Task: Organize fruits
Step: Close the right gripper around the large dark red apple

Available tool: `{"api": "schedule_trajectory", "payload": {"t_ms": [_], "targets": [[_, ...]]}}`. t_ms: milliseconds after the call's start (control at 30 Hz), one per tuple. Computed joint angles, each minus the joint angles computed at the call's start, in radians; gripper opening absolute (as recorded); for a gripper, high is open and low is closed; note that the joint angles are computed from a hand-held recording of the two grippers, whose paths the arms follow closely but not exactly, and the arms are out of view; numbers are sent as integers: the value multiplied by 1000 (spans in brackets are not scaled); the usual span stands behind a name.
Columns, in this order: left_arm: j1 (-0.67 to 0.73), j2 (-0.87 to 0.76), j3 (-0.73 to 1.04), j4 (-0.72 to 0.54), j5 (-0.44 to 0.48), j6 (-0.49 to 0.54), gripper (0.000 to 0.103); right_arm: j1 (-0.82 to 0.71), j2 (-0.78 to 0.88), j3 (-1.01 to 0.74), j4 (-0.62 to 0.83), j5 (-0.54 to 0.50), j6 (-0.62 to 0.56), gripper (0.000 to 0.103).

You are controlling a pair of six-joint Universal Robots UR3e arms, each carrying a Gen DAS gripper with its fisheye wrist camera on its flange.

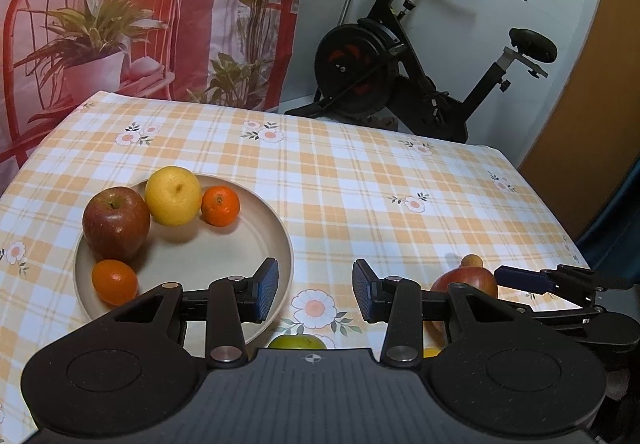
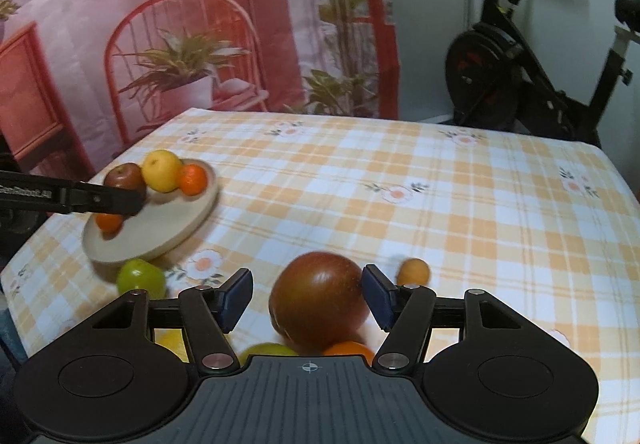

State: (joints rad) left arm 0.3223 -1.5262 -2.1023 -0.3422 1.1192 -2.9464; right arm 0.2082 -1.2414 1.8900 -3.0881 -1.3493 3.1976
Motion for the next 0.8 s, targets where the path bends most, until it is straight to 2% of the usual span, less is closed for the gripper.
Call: {"api": "schedule_trajectory", "payload": {"t_ms": [367, 600, 800], "targets": [[20, -1, -2, -23, -36, 4, 43, 43, -12, -43, 62, -4, -21, 57], [16, -27, 15, -43, -58, 7, 43, 9, -3, -55, 119, 1, -12, 53], [22, -31, 15, -45, -66, 4, 43, -65, 42, -151, 238, 88, 9, 54]]}}
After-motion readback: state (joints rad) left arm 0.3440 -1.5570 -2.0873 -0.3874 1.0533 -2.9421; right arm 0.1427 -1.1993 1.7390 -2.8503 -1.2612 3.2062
